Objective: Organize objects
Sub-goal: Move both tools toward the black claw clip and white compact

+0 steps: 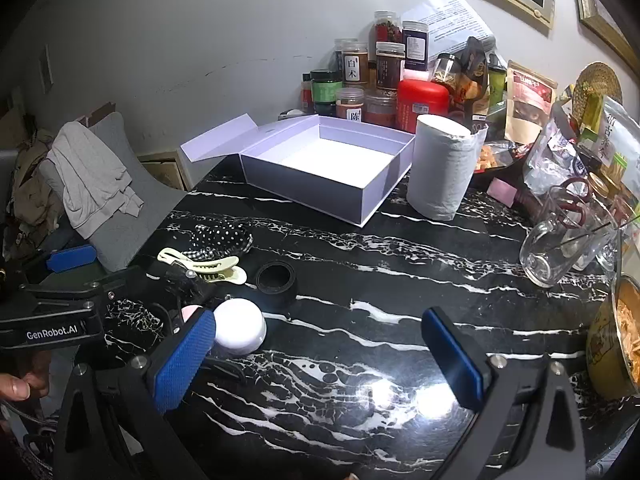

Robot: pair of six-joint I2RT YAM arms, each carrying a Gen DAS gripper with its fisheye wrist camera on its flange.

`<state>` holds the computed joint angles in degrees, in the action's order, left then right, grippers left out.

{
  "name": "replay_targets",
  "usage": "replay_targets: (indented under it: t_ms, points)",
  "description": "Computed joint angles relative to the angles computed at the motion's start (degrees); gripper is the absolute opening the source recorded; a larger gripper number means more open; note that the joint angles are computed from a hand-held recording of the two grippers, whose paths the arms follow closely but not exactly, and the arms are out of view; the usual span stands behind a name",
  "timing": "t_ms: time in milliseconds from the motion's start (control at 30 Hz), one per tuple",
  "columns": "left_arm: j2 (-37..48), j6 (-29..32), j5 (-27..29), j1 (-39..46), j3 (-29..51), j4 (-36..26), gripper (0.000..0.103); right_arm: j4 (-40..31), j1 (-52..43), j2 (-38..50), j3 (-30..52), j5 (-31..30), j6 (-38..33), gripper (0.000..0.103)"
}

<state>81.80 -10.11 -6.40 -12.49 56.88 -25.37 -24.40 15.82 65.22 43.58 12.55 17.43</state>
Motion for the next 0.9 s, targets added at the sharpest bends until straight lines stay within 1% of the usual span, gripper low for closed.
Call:
replay_targets:
  t_ms: [167,900]
  points:
    - [-0.43,0.39,-0.08,-0.29,-0.55,1.16,0.093,0.22,-0.02,0.15,-0.18,-0.2,0.1,0.103]
    - [1.62,2.09,0.27,-0.26,0.7,0.01,0.093,0.71,-1.15,1.07,-0.71,-2.07,-0.27,0.103]
